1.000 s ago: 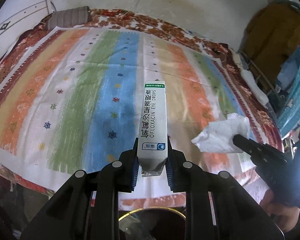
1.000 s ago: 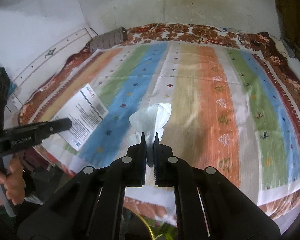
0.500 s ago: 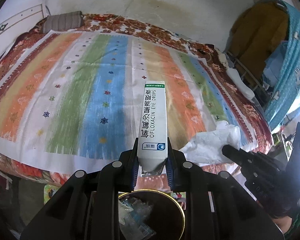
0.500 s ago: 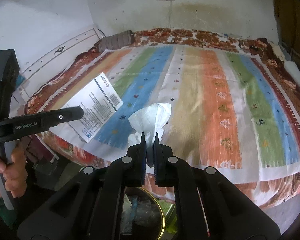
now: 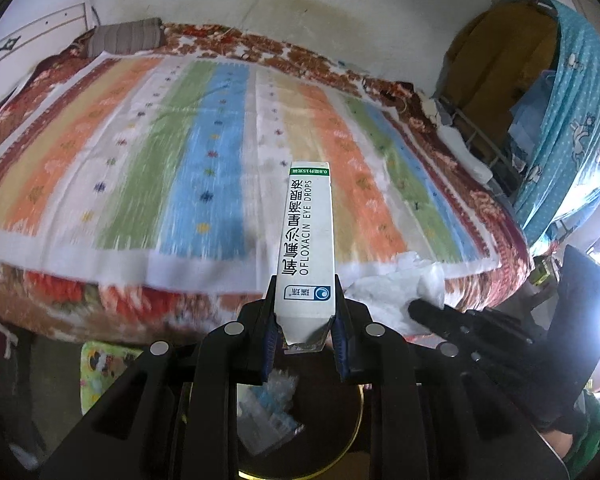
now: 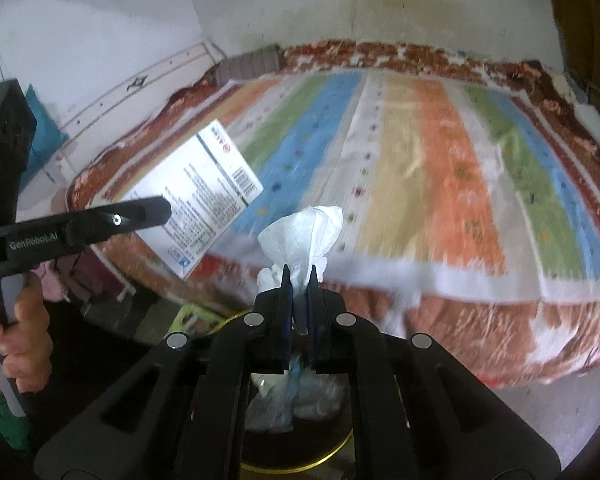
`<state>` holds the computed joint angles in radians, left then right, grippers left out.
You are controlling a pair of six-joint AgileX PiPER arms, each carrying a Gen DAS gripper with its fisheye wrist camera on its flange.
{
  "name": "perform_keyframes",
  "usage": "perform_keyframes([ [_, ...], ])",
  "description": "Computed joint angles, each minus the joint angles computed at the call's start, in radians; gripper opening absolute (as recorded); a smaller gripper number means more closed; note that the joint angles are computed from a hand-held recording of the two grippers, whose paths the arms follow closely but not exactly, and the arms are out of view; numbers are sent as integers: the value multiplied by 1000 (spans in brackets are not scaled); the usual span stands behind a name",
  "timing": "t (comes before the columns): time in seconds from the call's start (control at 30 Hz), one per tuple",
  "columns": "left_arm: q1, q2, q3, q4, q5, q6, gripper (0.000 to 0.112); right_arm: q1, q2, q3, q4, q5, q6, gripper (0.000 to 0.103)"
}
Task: Collect trash
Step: 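Lift the box and tissue and carry both tools over the bin, then open both tools to drop the eye-drop box and tissue into the bin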
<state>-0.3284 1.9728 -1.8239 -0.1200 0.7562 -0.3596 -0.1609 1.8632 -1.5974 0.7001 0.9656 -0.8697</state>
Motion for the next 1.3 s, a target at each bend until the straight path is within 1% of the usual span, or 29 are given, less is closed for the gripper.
perform_keyframes([
  [0.1,-13,-23,56,7,1,-11,22,7,-31,83,-9,-27,-14,5],
  [0.17,-35,-38,93,63,0,-52,22,14,-49,128,-26,-47,-20,5],
  [0.27,-53,-42,122,106,18,-103,22,28,-63,187,-69,-77,-1,5],
  [0.37,-59,-52,185,87,2,-130,22,46,-65,227,-124,-96,35,5],
  [0.43,-69,-43,196,106,16,-163,22,54,-62,247,-152,-95,60,5],
  [0.6,-52,14,169,66,86,-194,22,81,-31,248,-242,-93,150,5],
  [0.7,-38,53,139,27,136,-179,22,100,14,223,-301,-62,209,8],
  [0.77,-23,90,114,-25,172,-159,23,104,47,201,-307,-33,233,27],
  [0.8,-17,103,108,-40,180,-157,28,104,61,193,-307,-27,245,30],
  [0.87,-15,94,117,-28,163,-173,43,109,73,188,-312,-27,261,33],
  [0.9,-17,75,135,-17,138,-185,44,109,68,192,-309,-31,258,34],
  [0.93,-21,50,157,1,112,-198,44,106,61,197,-302,-33,250,40],
  [0.97,-23,39,161,13,108,-201,44,102,51,205,-292,-37,237,44],
  [1.07,-26,-4,191,29,89,-190,45,88,20,227,-270,-50,204,46],
  [1.1,-26,-20,201,32,83,-180,47,76,7,233,-251,-45,181,46],
  [1.13,-26,-49,225,35,68,-162,49,64,-7,234,-237,-37,158,49],
  [1.17,-25,-61,237,35,60,-148,54,52,-24,241,-224,-34,135,54],
  [1.2,-23,-87,262,22,50,-110,60,38,-45,252,-206,-33,105,57],
  [1.27,-17,-131,316,-19,21,-55,64,-9,-93,274,-162,-8,24,63],
  [1.3,-19,-152,345,-21,9,-43,69,-25,-101,274,-146,8,5,64],
])
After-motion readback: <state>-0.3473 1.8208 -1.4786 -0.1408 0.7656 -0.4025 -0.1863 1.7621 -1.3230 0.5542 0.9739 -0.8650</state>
